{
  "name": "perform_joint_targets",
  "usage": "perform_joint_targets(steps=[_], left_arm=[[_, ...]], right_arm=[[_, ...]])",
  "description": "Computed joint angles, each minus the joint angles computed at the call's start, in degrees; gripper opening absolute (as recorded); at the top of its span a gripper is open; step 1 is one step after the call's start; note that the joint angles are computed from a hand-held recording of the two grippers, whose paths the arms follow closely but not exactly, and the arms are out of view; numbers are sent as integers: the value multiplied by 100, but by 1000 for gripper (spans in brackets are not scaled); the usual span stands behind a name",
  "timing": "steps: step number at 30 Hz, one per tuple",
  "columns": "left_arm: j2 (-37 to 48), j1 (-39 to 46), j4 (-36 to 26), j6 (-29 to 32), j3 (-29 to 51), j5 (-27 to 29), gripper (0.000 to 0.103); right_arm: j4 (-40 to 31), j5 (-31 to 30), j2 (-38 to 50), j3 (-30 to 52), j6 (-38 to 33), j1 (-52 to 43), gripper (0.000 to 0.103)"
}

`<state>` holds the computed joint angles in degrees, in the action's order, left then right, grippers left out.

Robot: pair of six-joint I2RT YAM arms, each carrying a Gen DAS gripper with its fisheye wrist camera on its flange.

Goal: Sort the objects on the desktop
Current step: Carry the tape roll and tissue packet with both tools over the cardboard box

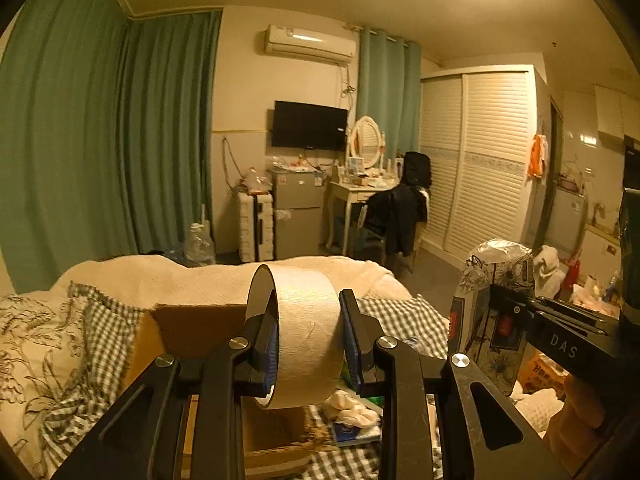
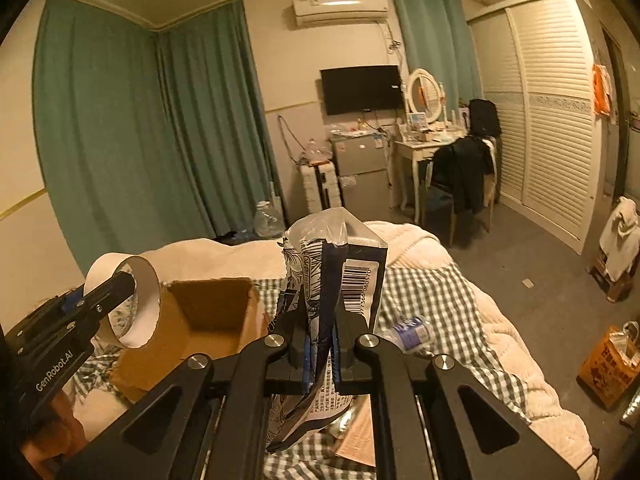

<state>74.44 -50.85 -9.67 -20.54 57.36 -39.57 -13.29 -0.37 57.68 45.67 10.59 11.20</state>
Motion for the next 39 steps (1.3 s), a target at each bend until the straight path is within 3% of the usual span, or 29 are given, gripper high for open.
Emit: perform_joint_targets(steps=[11, 21, 30, 39], left_arm=[[-518, 811, -269, -47, -375, 169, 27], [-651, 1609, -284, -190, -719, 624, 27], [-153, 2279, -179, -260, -785, 1182, 27], [712, 2751, -144, -379, -636, 1602, 27]], right_arm=[[279, 574, 482, 275, -38, 1150, 7], [834, 423, 1606, 708, -191, 1736, 7], [1249, 347, 2901, 1139, -232, 1943, 7], [1499, -154, 4017, 1572, -419, 1668, 7]])
